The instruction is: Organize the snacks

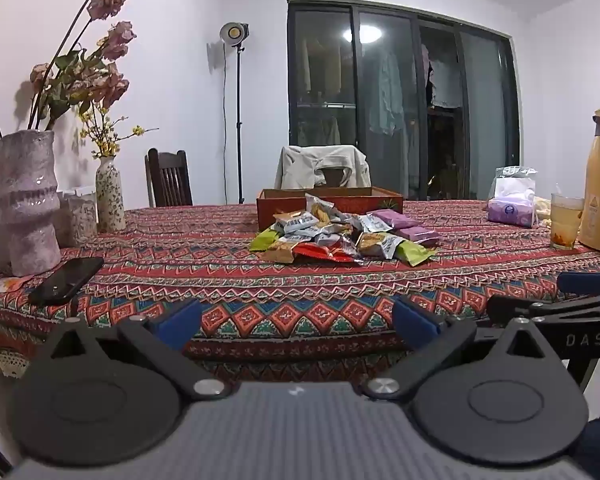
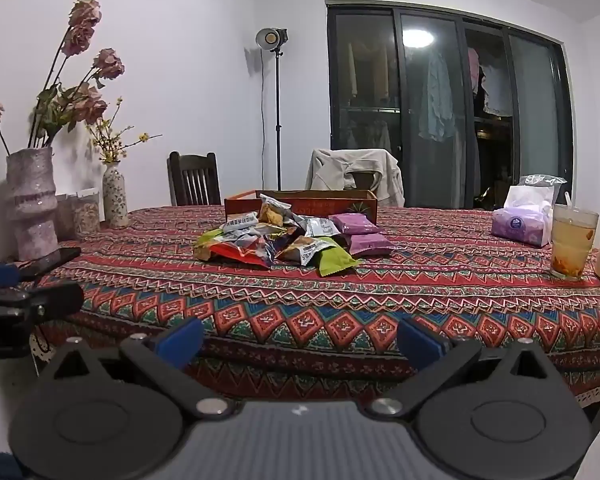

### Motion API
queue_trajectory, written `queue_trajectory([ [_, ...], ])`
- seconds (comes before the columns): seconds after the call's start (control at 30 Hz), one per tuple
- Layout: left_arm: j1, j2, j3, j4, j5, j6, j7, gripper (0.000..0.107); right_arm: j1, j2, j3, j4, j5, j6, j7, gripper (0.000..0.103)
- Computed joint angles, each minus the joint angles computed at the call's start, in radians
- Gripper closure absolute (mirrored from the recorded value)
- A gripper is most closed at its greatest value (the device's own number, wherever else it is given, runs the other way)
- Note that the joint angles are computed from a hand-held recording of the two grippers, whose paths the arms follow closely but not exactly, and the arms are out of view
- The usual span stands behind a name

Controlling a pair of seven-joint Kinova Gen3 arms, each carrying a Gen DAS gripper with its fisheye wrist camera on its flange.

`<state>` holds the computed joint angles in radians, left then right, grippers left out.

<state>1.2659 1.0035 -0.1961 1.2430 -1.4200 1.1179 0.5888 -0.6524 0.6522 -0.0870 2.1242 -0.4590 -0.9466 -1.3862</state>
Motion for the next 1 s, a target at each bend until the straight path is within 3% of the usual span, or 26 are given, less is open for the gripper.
queue_trajectory([
  [0.13, -0.017, -0.002, 0.019, -0.02, 0.016, -0.006, -0.045, 0.004, -0.013, -0.005, 0.002, 0.0, -0.023, 0.007, 0.014, 0.0],
  [0.33, -0.001, -0.004, -0.008, 0.003, 0.006, -0.024, -0.007, 0.004, 0.0, -0.009, -0.001, 0.01, -0.006, -0.01, -0.004, 0.0],
  [1.0, -0.006, -0.006, 0.004, 0.005, -0.007, -0.011, -0.012, 0.004, -0.001, -0.007, 0.001, -0.003, -0.01, 0.005, 0.013, 0.0],
])
